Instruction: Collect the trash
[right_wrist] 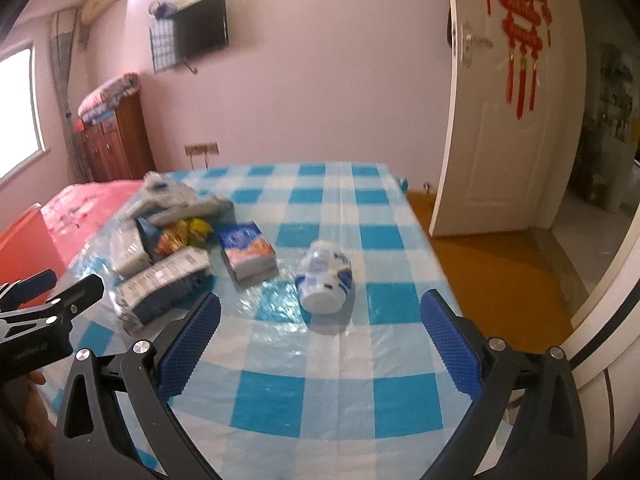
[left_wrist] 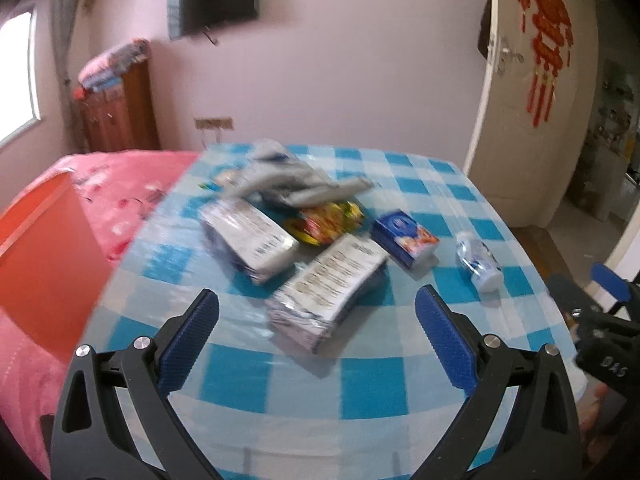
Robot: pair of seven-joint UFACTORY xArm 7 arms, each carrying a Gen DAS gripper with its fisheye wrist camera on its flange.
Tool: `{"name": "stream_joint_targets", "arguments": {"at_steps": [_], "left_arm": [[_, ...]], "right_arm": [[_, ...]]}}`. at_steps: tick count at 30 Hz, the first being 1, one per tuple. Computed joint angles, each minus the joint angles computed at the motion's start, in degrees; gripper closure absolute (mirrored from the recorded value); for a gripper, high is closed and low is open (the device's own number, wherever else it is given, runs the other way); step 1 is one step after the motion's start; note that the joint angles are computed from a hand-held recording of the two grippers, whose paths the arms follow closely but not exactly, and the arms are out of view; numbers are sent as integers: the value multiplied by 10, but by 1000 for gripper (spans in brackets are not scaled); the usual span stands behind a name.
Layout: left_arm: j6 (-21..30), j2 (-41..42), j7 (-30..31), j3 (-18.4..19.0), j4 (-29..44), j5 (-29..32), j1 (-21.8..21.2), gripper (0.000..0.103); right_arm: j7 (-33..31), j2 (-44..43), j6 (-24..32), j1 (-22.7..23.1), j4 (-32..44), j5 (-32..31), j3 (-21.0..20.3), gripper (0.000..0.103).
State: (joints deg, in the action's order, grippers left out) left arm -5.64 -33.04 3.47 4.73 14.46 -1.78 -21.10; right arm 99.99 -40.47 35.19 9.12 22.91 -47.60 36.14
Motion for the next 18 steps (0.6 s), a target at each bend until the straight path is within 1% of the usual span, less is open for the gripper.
{"name": "stream_joint_targets", "arguments": {"at_steps": [3, 5, 9, 14, 18], "left_arm": [[-11, -37, 4, -13, -19, 8, 31, 4], [-6, -62, 3, -29, -27, 13, 57, 4], [7, -115, 18, -4, -44, 17, 60, 4], [28, -174, 38, 13, -61, 14, 70, 4], [49, -206, 55, 27, -67, 7, 75, 4]], "right_arm": [[5, -24, 32, 11, 9, 1, 20, 4], [5, -35, 47, 19, 16, 3, 30, 4], [4, -43, 69, 26, 36, 2, 52, 4], [-4, -42, 93, 36, 63, 7, 74, 4], [-11, -41, 107, 43, 79, 11, 87, 4]]}}
